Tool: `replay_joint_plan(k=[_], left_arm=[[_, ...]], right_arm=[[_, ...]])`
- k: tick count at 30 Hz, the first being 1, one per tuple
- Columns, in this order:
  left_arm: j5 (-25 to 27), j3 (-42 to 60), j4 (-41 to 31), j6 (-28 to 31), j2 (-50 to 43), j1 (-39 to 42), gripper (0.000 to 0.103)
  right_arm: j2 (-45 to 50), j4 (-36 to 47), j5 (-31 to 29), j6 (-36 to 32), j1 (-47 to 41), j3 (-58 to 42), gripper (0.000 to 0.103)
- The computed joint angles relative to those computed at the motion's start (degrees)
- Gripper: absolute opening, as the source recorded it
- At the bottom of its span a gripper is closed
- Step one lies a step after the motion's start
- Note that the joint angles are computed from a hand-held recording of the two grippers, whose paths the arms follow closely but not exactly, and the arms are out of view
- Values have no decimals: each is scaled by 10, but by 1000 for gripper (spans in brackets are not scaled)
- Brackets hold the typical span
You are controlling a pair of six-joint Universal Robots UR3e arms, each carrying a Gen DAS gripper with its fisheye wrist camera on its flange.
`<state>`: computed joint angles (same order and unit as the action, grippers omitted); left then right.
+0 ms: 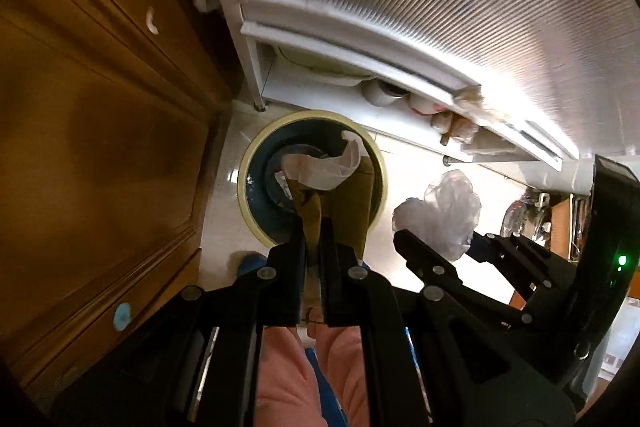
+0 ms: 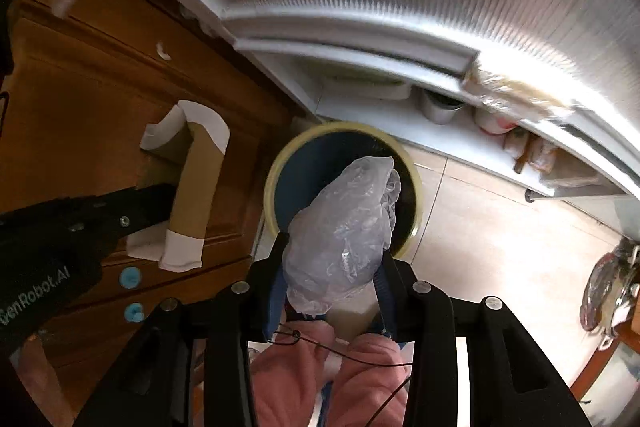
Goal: Collect trash
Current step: 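Carry the bag and cup down over the bin and open both grippers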
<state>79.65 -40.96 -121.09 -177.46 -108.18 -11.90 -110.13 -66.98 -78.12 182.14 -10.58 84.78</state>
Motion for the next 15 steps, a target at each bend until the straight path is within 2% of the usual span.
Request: replay_joint_plan(k=[5,7,9,11,12,13,14,15], left_arm=[[-4,-130,105,3,21,1,3],[-5,-156,121,6,27,2,4],[1,-163,118,10,29,4,9],[8,-168,120,11,27,5,37],[13,-173,127,7,32,7,45],[12,-175,129,5,35,9,61],[13,-173,129,2,37,10,68],[13,-175,132,1,39,13,68]], right_arm=[[1,-98,8,-14,-2,113,43],[0,-119,12,-19,-8,140,47],[5,-138,13,-19,-11,157,50],[11,-158,13,-8,-4,168,55],[12,-166,12,-3,-2,171,55],[12,-167,7,-1,-1,171,59],[10,-168,10,-3,-4,174,62],[7,-168,11,-1,-5,175,62]])
